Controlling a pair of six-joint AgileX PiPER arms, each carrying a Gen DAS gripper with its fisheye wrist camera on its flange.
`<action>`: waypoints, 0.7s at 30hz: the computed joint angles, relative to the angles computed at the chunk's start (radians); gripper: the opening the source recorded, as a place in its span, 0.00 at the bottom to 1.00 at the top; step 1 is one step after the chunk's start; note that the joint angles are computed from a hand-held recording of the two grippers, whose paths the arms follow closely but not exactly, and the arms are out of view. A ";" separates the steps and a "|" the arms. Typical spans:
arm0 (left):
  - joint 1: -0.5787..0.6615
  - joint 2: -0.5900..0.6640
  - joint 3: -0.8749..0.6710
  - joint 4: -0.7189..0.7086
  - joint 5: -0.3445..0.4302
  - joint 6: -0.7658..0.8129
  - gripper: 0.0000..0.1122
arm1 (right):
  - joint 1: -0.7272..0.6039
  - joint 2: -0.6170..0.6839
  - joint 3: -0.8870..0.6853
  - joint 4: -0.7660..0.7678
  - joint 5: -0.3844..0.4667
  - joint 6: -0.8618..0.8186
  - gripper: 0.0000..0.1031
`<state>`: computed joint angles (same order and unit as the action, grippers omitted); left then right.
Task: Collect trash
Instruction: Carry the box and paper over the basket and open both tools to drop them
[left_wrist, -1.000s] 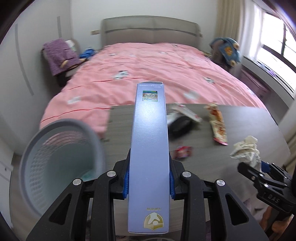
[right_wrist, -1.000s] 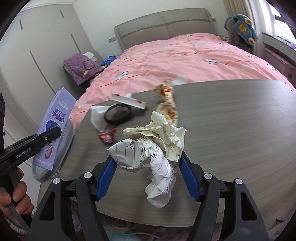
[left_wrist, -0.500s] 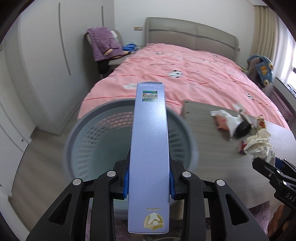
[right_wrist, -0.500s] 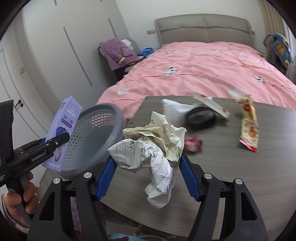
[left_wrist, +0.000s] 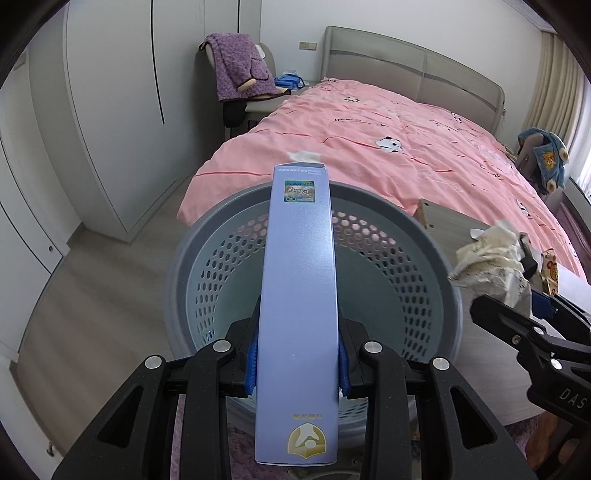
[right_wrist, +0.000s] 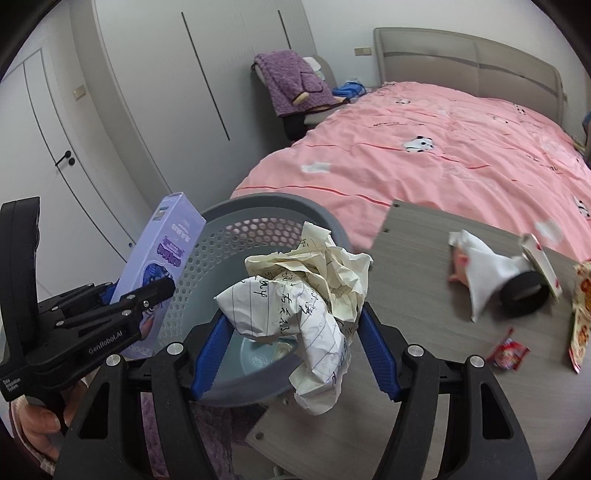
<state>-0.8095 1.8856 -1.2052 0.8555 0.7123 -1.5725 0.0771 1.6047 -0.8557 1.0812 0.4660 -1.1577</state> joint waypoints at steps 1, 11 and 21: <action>0.012 0.001 0.004 -0.006 -0.013 0.007 0.27 | 0.013 0.013 -0.012 -0.006 -0.005 0.010 0.64; 0.063 0.011 0.026 -0.015 -0.067 0.006 0.28 | 0.094 0.114 -0.116 -0.102 -0.023 0.112 0.66; 0.064 -0.002 0.033 0.021 -0.029 -0.023 0.45 | 0.110 0.096 -0.104 -0.065 -0.066 0.086 0.79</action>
